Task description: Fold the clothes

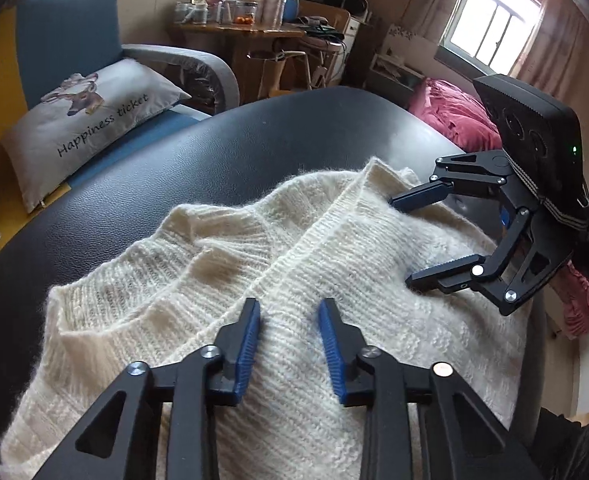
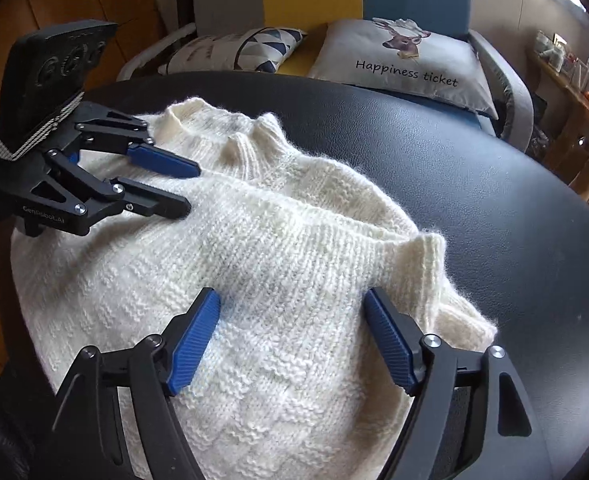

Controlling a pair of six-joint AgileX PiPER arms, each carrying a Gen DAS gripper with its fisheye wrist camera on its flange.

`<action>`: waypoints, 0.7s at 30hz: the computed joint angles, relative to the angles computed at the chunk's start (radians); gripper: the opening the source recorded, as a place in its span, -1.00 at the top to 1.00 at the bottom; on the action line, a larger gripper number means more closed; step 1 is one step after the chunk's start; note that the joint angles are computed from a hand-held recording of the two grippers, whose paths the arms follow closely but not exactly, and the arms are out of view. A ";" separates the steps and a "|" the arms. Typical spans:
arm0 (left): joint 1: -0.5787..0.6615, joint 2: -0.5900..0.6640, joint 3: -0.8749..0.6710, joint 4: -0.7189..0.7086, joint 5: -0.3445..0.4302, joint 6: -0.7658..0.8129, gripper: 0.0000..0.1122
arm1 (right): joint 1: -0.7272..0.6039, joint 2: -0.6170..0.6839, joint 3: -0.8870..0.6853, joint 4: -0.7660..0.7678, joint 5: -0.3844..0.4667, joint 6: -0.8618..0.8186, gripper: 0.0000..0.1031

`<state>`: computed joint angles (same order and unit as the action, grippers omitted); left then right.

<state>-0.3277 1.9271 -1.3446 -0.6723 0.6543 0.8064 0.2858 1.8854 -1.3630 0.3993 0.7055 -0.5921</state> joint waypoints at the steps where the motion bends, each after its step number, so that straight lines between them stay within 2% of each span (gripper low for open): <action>1: -0.007 -0.013 0.018 -0.001 -0.026 0.000 0.74 | 0.011 -0.014 0.019 -0.016 -0.027 0.010 -0.33; 2: -0.014 -0.027 0.036 -0.002 -0.054 0.001 0.81 | 0.021 -0.027 0.037 -0.029 -0.049 0.019 -0.22; 7: -0.063 -0.102 0.120 0.034 -0.195 -0.027 0.88 | 0.038 -0.082 0.104 -0.066 -0.117 0.056 0.25; 12: -0.106 -0.125 0.136 0.117 -0.274 -0.122 0.89 | 0.064 -0.108 0.123 -0.182 -0.154 0.163 0.80; 15: -0.125 -0.093 0.109 0.269 -0.295 -0.302 0.89 | 0.068 -0.127 0.127 -0.206 -0.173 0.197 0.84; 18: -0.120 -0.031 0.077 0.277 -0.271 -0.371 0.86 | 0.080 -0.094 0.125 -0.310 -0.193 0.298 0.84; 21: -0.116 -0.015 0.078 0.261 -0.280 -0.397 0.79 | 0.049 -0.084 0.155 -0.187 -0.227 0.251 0.82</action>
